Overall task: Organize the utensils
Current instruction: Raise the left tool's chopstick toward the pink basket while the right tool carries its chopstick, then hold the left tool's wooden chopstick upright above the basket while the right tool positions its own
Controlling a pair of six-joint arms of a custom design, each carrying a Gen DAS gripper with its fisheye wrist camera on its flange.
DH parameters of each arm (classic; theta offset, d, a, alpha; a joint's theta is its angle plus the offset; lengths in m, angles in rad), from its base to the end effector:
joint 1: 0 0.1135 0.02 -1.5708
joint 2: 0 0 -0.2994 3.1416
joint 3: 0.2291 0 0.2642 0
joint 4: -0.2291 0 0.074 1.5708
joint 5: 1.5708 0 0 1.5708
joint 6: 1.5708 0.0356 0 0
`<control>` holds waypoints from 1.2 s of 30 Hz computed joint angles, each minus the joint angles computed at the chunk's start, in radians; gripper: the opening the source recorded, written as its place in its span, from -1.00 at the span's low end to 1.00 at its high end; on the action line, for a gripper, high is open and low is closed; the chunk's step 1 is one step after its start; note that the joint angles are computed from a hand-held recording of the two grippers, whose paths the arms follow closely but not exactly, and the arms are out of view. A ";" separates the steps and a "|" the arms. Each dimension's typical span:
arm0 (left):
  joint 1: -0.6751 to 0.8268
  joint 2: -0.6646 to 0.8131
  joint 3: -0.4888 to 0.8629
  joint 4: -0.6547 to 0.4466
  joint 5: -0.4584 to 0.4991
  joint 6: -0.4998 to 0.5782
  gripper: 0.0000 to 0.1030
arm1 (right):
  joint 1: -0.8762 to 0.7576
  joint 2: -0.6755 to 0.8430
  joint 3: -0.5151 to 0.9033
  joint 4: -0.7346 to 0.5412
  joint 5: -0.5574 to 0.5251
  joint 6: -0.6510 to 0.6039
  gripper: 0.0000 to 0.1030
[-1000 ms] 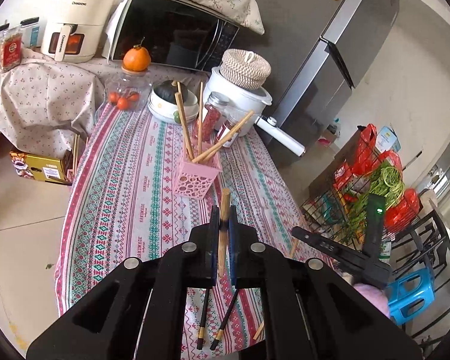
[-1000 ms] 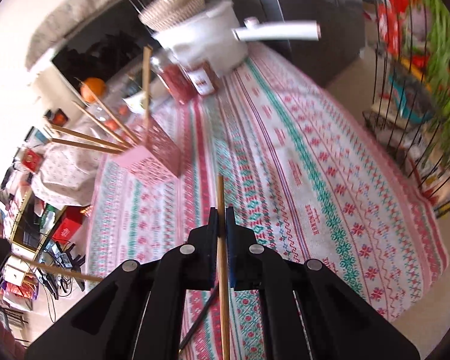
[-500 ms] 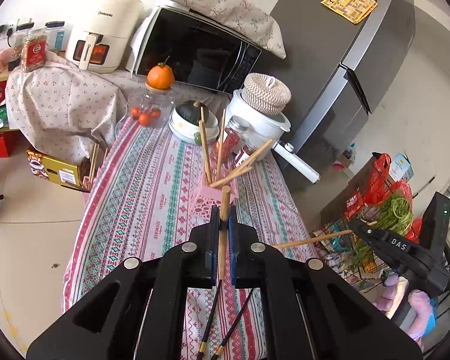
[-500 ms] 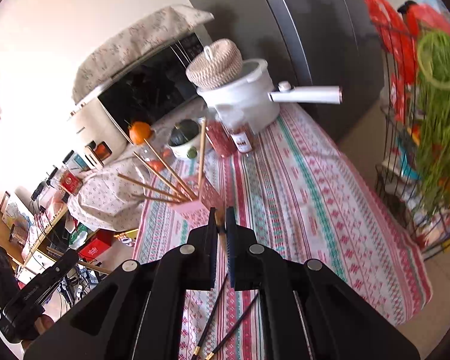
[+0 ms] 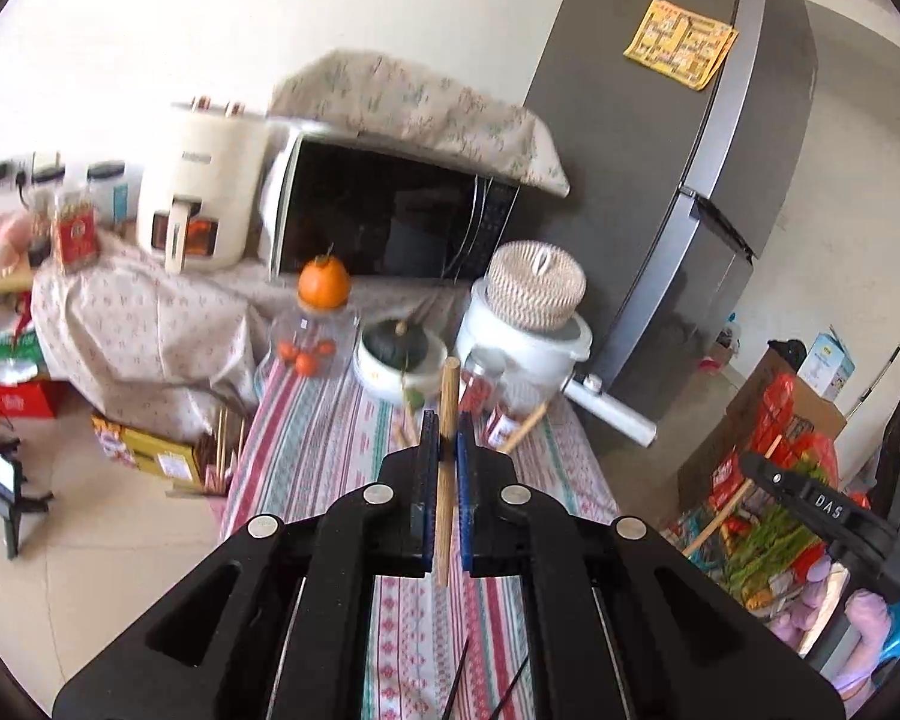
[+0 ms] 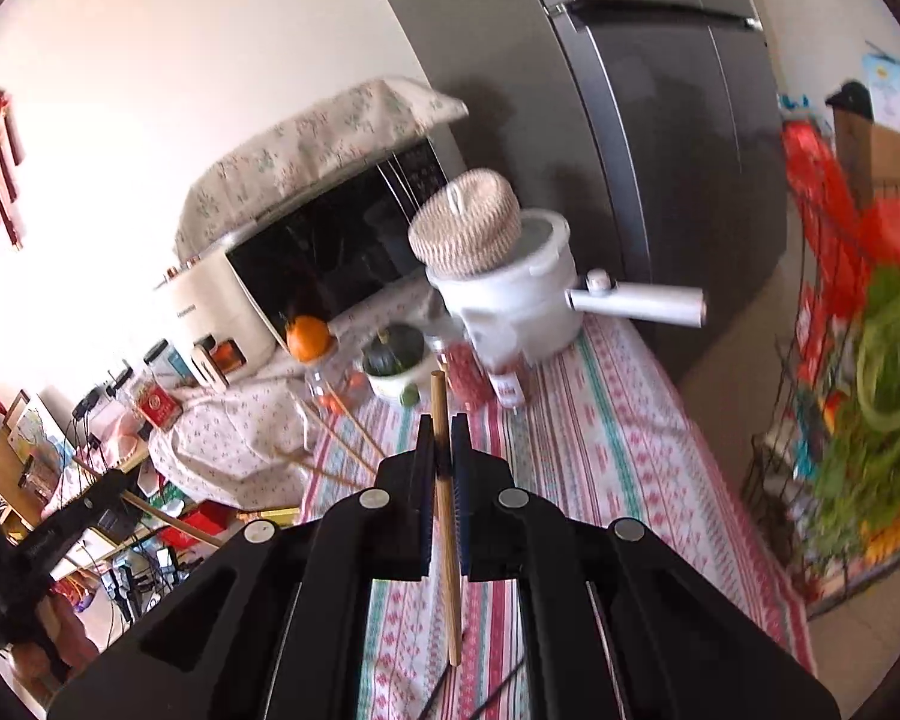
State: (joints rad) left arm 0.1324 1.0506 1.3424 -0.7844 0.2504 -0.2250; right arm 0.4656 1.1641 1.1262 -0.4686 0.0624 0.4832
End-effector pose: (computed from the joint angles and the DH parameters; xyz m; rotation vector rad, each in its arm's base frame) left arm 0.1954 0.0171 0.4535 -0.2131 2.0505 -0.3154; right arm 0.2304 0.1133 0.3856 0.0575 2.1164 0.5106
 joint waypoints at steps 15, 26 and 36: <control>-0.245 0.303 0.195 0.182 -0.273 -0.074 -0.91 | -0.038 0.256 0.257 0.063 -0.007 -0.045 -0.89; -0.245 0.337 0.284 0.159 -0.285 -0.024 -0.91 | -0.048 0.344 0.329 0.062 -0.031 -0.043 -0.89; -0.268 0.427 0.277 0.137 -0.328 -0.008 -0.89 | -0.025 0.377 0.361 0.073 -0.010 -0.033 -0.89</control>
State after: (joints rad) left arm -0.1357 1.4779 1.6199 -0.6476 -0.0774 -0.2334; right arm 0.4404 1.5414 1.4871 -0.3960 0.0525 0.4502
